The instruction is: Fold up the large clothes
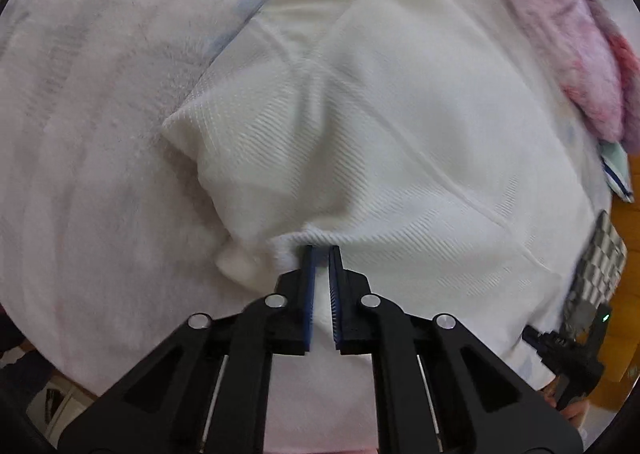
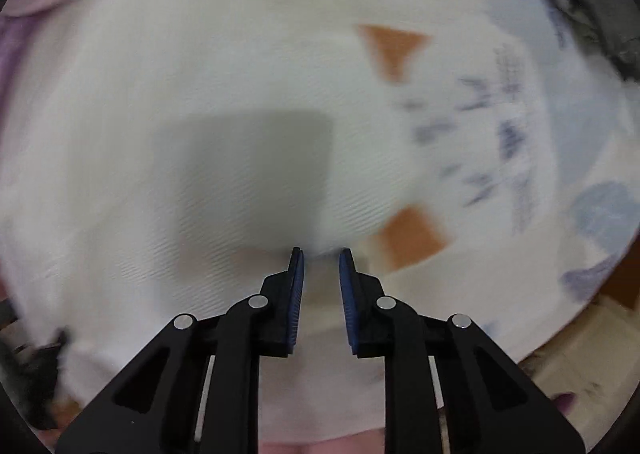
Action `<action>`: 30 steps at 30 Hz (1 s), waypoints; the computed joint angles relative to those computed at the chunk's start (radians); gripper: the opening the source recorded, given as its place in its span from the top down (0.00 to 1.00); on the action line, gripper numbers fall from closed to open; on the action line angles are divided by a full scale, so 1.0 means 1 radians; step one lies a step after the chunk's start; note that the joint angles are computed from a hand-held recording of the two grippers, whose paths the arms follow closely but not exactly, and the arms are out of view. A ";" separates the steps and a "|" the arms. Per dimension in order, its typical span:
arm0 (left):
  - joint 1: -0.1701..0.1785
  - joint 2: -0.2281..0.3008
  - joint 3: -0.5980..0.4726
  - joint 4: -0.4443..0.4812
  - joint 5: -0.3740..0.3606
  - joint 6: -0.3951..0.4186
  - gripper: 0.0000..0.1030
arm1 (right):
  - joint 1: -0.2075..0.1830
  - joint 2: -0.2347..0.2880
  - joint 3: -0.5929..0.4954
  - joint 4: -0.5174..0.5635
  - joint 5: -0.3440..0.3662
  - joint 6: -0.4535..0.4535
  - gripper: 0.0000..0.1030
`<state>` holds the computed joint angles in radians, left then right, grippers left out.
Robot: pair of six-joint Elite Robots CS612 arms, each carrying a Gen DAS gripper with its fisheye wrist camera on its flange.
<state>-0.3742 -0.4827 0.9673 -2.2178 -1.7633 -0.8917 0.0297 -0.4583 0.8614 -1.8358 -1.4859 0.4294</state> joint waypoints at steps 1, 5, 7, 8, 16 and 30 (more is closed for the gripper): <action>0.003 0.018 -0.026 0.044 -0.007 0.011 0.95 | -0.008 0.008 0.007 0.004 0.020 0.003 0.83; -0.009 0.024 -0.055 0.110 0.036 0.064 0.95 | -0.013 0.013 -0.004 0.026 0.036 -0.018 0.83; -0.016 0.022 -0.074 0.150 0.055 0.076 0.95 | -0.012 0.017 -0.033 0.073 0.032 -0.020 0.79; -0.021 0.020 -0.084 0.163 0.064 0.088 0.87 | -0.009 0.035 -0.070 0.092 0.035 -0.015 0.78; -0.044 0.008 -0.129 0.193 0.140 0.114 0.47 | -0.003 -0.050 0.008 -0.068 0.092 -0.053 0.33; -0.089 -0.033 -0.164 0.242 0.192 0.147 0.28 | -0.031 -0.122 0.055 -0.170 0.126 -0.175 0.11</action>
<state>-0.4632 -0.5156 0.8034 -1.9755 -1.5713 -0.7446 -0.0009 -0.5806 0.9161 -2.0062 -1.3602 0.2541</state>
